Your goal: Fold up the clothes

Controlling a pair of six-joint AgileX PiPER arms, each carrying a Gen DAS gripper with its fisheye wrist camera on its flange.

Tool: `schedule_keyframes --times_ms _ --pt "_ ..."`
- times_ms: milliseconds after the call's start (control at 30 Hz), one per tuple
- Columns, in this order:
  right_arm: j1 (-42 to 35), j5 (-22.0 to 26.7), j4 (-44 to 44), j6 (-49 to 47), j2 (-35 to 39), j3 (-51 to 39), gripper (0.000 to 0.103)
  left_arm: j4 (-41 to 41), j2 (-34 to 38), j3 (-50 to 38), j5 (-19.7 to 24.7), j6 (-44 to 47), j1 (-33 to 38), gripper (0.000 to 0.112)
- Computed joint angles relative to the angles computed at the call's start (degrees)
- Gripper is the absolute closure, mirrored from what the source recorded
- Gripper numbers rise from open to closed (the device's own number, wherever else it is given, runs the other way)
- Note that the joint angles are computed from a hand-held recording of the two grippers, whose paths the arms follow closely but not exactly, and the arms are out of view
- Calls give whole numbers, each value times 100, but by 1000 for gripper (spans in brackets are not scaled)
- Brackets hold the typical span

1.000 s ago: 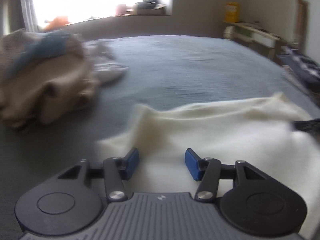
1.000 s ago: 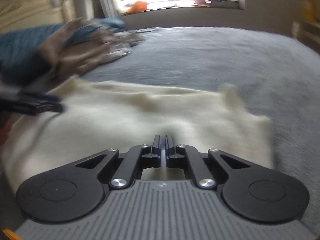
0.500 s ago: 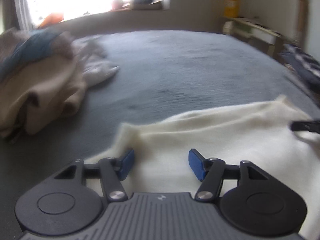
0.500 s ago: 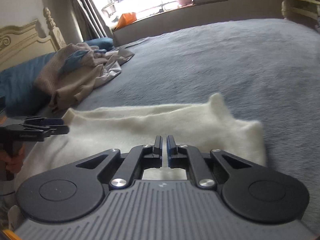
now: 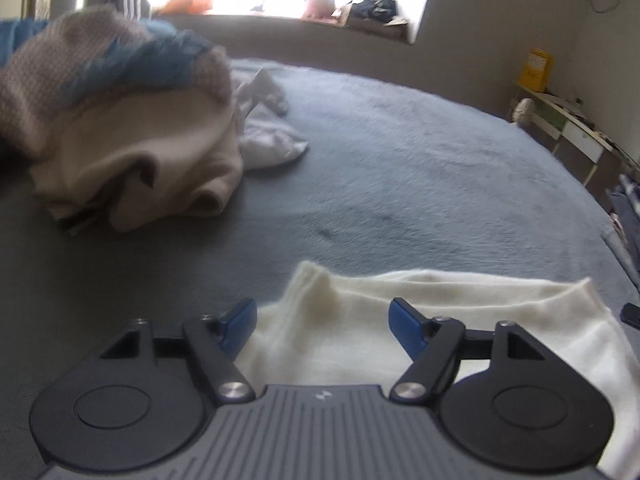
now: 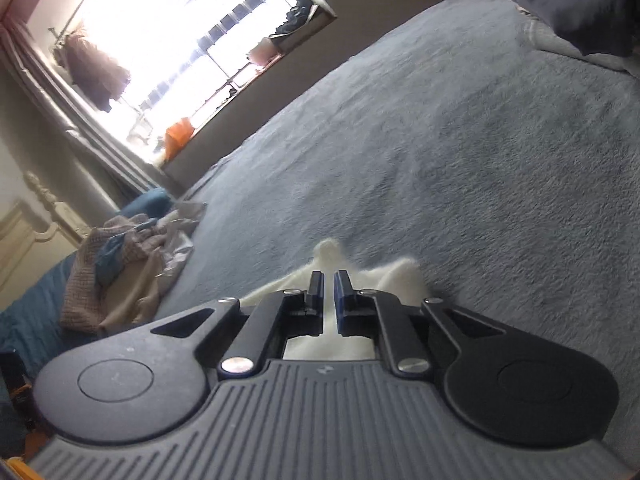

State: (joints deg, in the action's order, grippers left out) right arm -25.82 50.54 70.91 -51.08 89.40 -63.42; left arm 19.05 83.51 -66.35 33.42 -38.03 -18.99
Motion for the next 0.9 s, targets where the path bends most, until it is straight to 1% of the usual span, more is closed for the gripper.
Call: schedule_keyframes --times_ms 33,67,100,167,200,333,433,467,500,533,567,600,667,733,833,900 --pt "54 65 -59 -23 -126 57 97 206 -64 -15 74 -112 -155 35" --pt "132 102 -148 -60 -268 127 96 375 -126 -26 137 -168 -300 32" --pt "243 102 -281 -72 -417 204 95 543 -169 -36 203 -231 -456 27" --pt "528 62 -599 -53 -700 335 93 744 -223 -39 317 -317 -737 23" --pt "704 16 -789 -23 -821 387 90 720 -239 -37 372 -284 -858 23" --pt "1579 -416 -1763 397 -1274 546 82 288 -179 -43 684 86 -1256 23" --pt "2077 -511 -2410 749 -1430 518 74 327 -100 -57 935 102 -1572 22" --pt "2230 -585 -2666 895 -1485 504 69 378 -90 -22 975 66 -1668 17" --pt "2389 -673 -2943 1061 -1541 492 60 380 -52 -11 1022 88 -1732 11" --pt "2536 -791 -3231 1263 -1592 491 55 332 15 -33 1117 163 -1781 10" --pt "2637 -875 -3515 1456 -1607 485 46 230 87 -63 1244 244 -1799 10" --pt "2727 -942 -3803 1652 -1611 477 41 135 150 -76 1333 276 -1786 9" --pt "2813 -1033 -4214 1907 -1606 536 36 205 68 73 1266 69 -1826 9" --pt "2891 -1113 -4618 2164 -1596 604 35 137 52 56 1324 101 -1805 9" --pt "2880 -1024 -4768 2365 -1652 593 30 163 21 63 1401 -41 -1857 9" --pt "2817 -889 -4686 2408 -1634 536 18 238 25 45 1480 -194 -1925 9"
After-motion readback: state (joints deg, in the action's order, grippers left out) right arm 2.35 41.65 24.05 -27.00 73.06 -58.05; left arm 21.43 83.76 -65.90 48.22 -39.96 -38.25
